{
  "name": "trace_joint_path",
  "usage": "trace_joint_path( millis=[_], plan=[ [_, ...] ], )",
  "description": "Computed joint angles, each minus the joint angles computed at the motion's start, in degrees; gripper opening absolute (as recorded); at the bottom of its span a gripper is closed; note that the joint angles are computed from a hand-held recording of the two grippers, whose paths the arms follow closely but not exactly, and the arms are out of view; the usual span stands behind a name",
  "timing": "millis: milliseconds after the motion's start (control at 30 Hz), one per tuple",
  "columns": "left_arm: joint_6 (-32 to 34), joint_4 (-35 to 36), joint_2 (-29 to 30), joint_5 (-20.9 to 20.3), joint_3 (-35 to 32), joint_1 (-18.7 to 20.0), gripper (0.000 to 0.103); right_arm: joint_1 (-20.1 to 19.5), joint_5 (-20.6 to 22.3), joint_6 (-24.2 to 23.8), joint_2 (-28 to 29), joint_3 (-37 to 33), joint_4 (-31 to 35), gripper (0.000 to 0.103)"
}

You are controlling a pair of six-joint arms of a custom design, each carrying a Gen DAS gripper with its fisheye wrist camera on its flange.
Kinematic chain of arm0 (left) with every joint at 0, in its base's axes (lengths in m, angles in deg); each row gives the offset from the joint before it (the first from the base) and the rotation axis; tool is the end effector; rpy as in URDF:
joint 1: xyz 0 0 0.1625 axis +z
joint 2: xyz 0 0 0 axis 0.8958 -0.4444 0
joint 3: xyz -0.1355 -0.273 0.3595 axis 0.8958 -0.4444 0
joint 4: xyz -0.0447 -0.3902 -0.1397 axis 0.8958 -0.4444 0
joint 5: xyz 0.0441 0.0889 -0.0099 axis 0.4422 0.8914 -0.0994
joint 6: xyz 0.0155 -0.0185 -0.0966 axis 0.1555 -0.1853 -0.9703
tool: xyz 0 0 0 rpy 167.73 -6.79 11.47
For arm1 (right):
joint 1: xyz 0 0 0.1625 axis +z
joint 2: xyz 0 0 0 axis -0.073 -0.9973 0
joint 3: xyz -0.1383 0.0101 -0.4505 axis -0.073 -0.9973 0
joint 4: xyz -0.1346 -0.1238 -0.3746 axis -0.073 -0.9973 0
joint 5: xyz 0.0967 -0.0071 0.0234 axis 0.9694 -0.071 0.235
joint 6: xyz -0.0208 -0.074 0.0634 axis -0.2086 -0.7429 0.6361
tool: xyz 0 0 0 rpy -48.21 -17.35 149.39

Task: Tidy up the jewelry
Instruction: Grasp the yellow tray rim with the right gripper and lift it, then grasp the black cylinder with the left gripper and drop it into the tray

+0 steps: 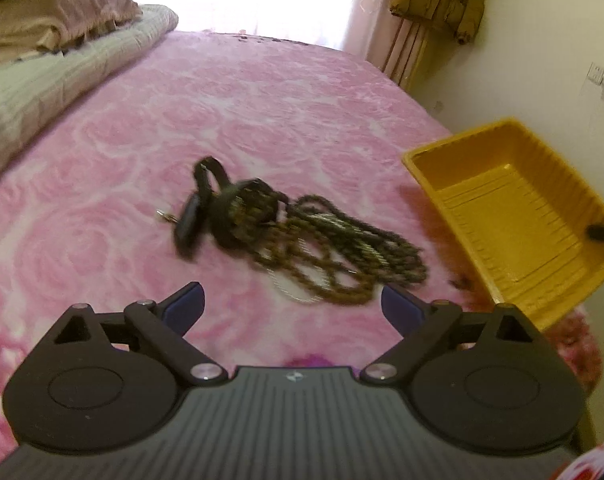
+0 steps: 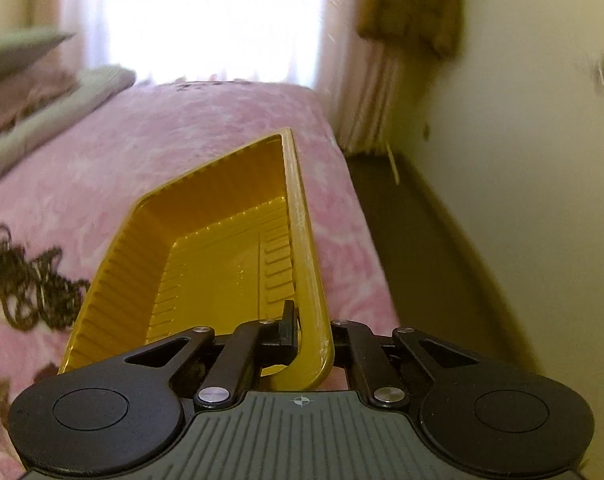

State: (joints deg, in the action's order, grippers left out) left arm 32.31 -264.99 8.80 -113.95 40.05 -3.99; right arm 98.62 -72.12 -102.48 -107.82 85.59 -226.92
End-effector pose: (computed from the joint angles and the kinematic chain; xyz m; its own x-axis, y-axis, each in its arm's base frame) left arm -0.1237 -0.6324 0.1231 -0.8119 -0.2049 -0.5467 0.3185 0.6294 -0.7088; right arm 0.1541 -0.7665 0.1634 -0.5331 -0.2993 0.7913 -0.7787 0.5393 -0.3206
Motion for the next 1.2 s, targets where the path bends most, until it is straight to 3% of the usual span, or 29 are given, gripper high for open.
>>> trace_joint_path(
  millis=[167, 400, 500, 567, 800, 833, 1200],
  plan=[
    [6.5, -0.1, -0.5, 1.7, -1.9, 2.3, 0.087, 1.7, -1.7, -7.2, 1.9, 0.4, -5.3, 0.005],
    [11.9, 2.0, -1.5, 0.7, -5.1, 6.0, 0.072, 3.0, -4.0, -11.8, 4.6, -1.3, -7.9, 0.005],
    [12.1, 6.7, -2.2, -1.0, -6.1, 7.5, 0.060, 3.3, -4.7, -12.1, 5.0, -2.1, -7.6, 0.005],
    [12.9, 8.0, -2.0, -1.9, -6.7, 8.1, 0.044, 3.4, -5.1, -12.5, 5.0, -1.9, -7.9, 0.005],
    [16.9, 8.7, -0.4, -2.0, -9.2, 9.4, 0.029, 3.7, -6.0, -12.9, 5.5, -2.6, -7.6, 0.004],
    [16.8, 9.4, -0.4, -2.1, -9.4, 9.5, 0.021, 3.7, -6.1, -12.9, 5.6, -2.6, -7.7, 0.004],
    [9.2, 8.0, -4.3, 1.1, -4.5, 6.7, 0.019, 3.8, -6.5, -14.3, 5.9, -2.3, -8.5, 0.004]
  ],
)
